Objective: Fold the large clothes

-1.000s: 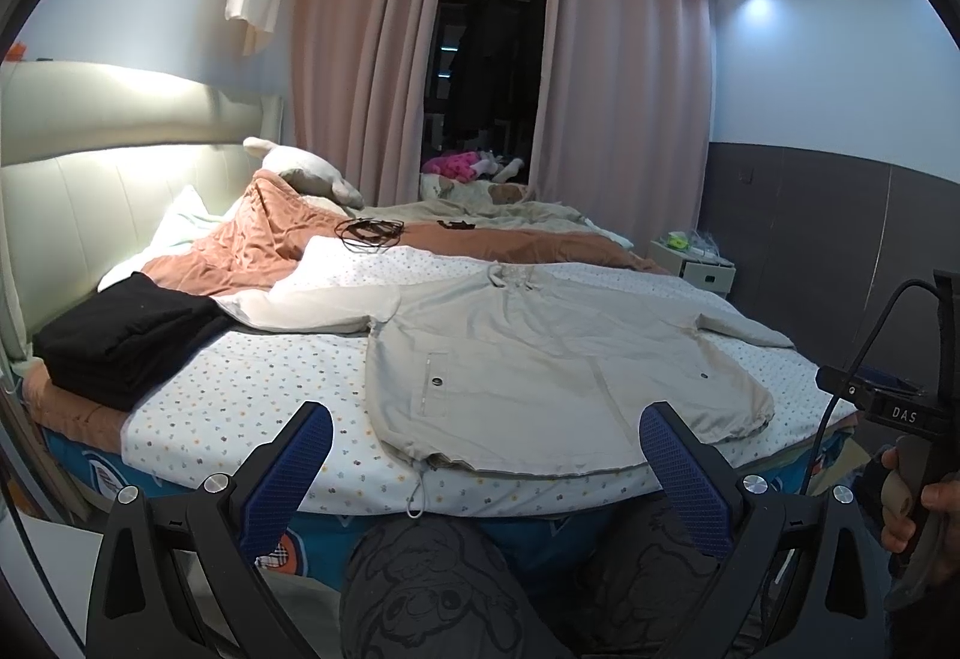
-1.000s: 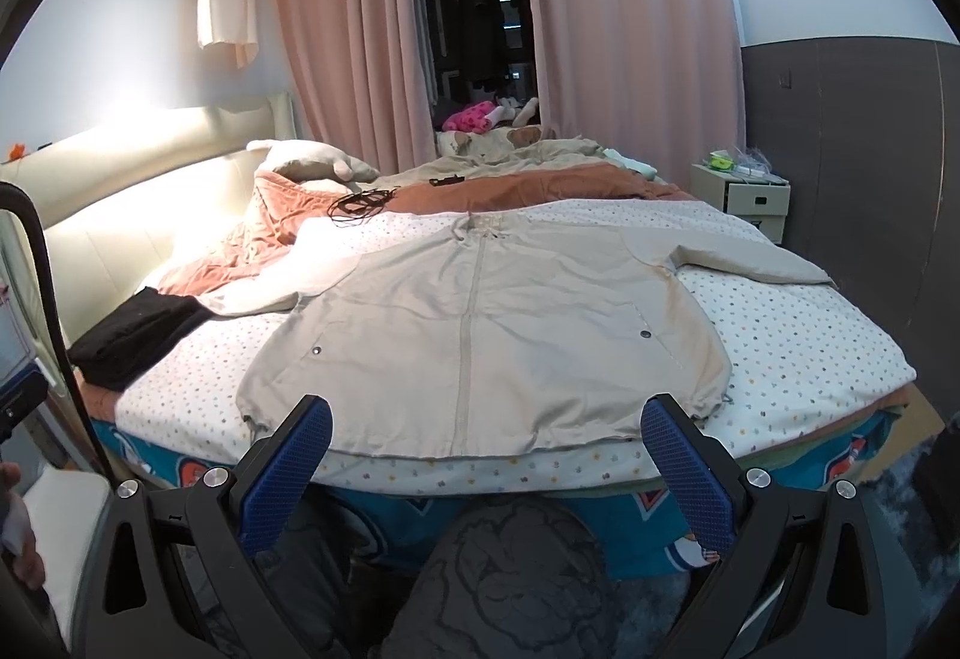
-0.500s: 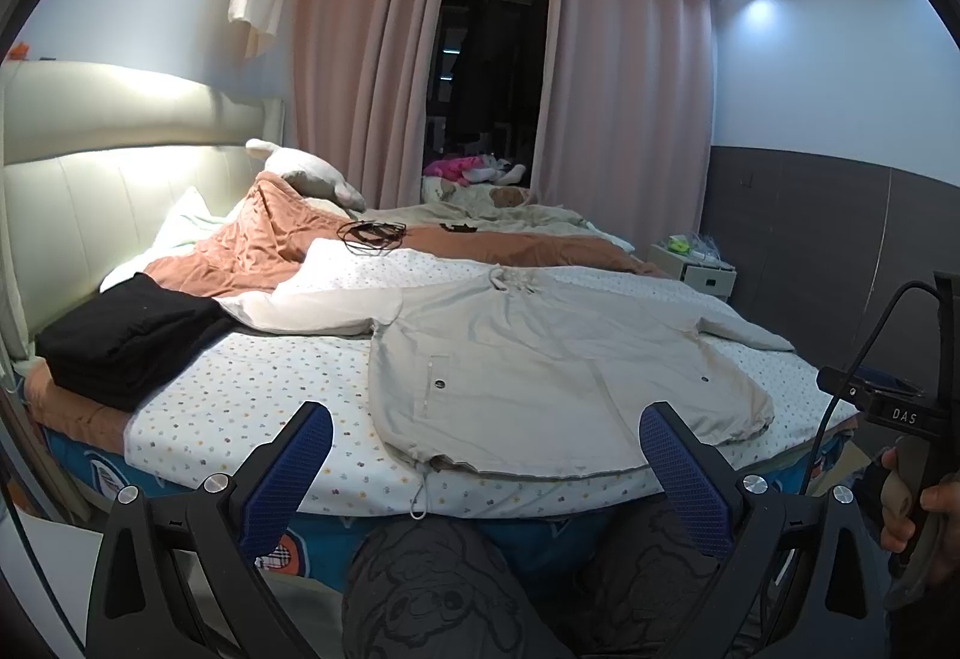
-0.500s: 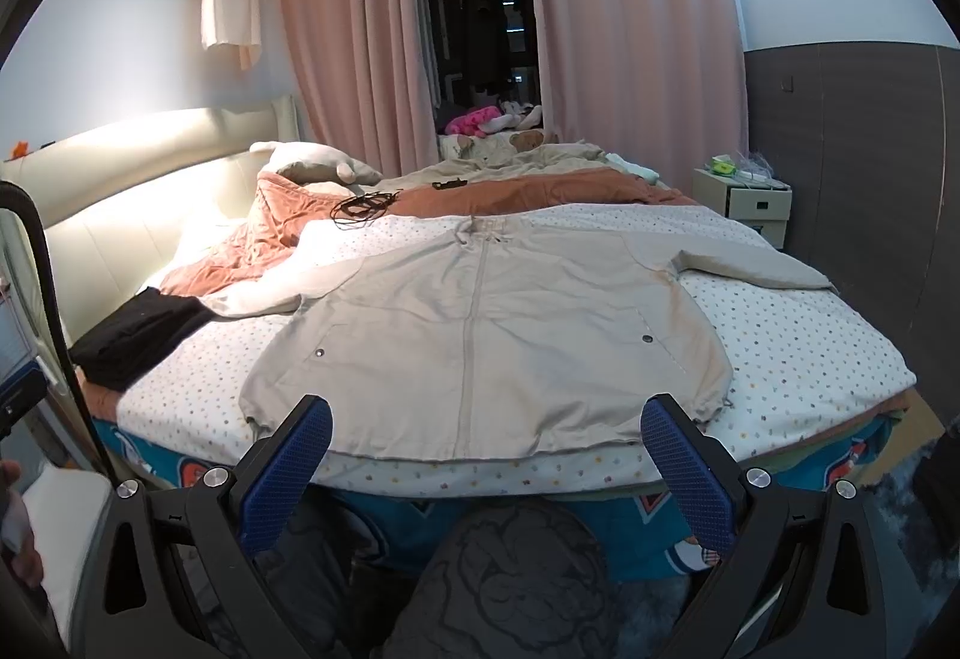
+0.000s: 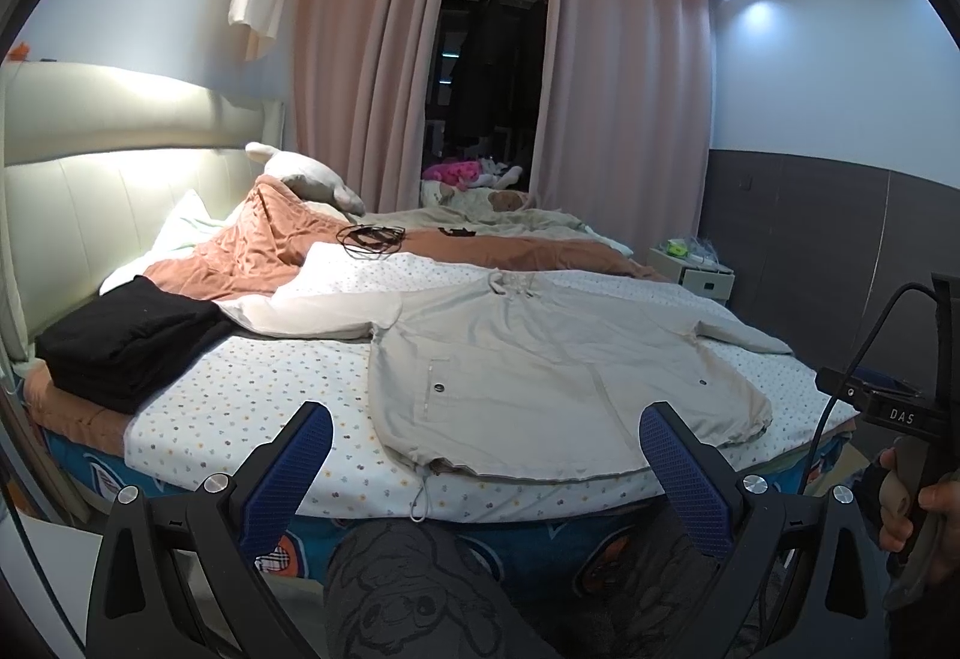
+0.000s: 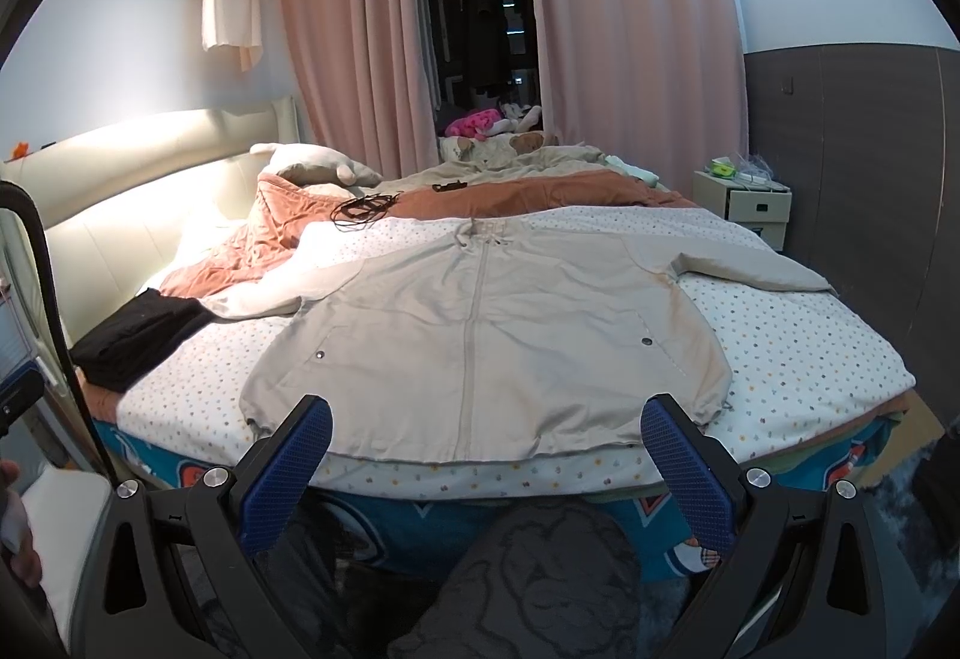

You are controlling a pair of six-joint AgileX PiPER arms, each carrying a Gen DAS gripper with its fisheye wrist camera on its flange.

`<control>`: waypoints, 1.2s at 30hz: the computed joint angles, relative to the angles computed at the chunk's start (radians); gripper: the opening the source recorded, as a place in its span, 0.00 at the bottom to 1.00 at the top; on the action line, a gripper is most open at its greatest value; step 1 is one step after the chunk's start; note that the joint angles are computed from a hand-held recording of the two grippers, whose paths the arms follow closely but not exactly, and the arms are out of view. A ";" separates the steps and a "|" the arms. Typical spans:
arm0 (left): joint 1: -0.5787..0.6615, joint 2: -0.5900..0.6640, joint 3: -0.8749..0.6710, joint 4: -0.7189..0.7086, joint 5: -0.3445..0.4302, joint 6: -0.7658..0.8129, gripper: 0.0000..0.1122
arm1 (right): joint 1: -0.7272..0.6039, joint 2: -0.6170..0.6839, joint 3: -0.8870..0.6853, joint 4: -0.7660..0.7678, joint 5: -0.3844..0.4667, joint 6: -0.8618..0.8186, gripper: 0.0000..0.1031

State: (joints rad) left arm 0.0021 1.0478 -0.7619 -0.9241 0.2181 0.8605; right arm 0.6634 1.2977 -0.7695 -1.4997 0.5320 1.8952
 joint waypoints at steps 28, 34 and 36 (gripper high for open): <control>0.072 0.122 -0.141 -0.026 0.085 0.000 0.91 | -0.049 -0.016 -0.006 -0.046 -0.029 -0.006 1.00; 0.062 0.215 -0.201 0.097 0.062 -0.101 0.91 | -0.104 0.025 -0.045 -0.049 -0.089 -0.034 1.00; 0.079 0.258 -0.229 0.059 0.077 -0.069 0.91 | -0.134 0.048 -0.064 -0.060 -0.115 -0.015 1.00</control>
